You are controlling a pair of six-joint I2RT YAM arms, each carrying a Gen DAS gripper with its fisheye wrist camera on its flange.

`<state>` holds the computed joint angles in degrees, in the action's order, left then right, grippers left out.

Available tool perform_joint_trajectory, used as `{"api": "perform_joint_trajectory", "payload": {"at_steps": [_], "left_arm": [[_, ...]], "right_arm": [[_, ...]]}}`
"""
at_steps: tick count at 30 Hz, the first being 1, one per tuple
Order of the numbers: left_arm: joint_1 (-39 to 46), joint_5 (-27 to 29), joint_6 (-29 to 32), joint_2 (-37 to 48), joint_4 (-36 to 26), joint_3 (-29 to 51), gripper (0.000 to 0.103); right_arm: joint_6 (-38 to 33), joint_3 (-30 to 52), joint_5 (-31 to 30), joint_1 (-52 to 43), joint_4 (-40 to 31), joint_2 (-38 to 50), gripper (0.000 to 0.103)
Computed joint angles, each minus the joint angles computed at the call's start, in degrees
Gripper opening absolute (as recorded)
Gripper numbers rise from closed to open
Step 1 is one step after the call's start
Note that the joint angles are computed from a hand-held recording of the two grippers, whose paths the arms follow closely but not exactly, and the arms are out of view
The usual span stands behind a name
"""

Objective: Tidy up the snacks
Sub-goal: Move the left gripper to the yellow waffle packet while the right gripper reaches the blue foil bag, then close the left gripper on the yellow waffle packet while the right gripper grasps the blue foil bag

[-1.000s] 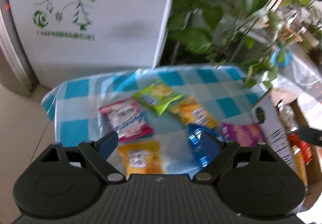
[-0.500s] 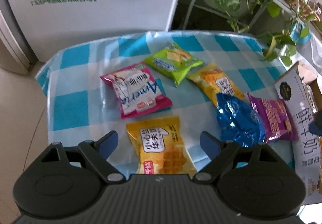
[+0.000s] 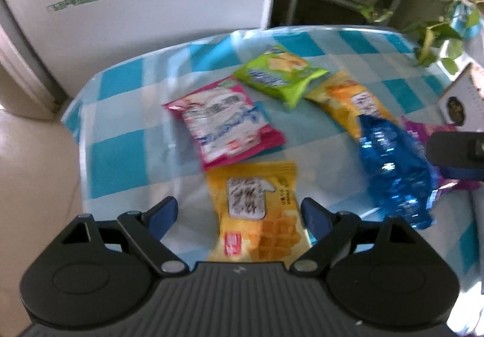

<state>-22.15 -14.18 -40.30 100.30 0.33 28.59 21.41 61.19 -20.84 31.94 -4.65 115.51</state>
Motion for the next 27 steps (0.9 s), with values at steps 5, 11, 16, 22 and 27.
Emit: {"api": "perform_joint_trajectory", "payload": {"at_steps": [5,11,16,22,27], "left_arm": [[2.41,1.37,0.95,-2.48,2.33,-3.34,0.088],[2.89,2.75,2.41,-0.85,3.43,-2.77,0.1],[0.54,-0.17,3.18,2.24,3.2,-1.02,0.103],[0.49,-0.24,2.75,2.02,3.69,-1.5,0.103],[0.3,-0.32,2.58,2.0,3.56,-1.46,0.103]], "right_arm": [[-1.21,3.25,2.84,2.69,-1.2,3.52,0.08],[-1.95,5.84,6.43,5.24,-2.36,6.48,0.08],[-1.12,5.83,9.21,6.43,-1.8,6.6,0.081],[-1.51,7.41,14.4,8.64,-3.14,8.38,0.081],[-3.05,6.62,16.7,9.03,-2.25,8.05,0.07]]}}
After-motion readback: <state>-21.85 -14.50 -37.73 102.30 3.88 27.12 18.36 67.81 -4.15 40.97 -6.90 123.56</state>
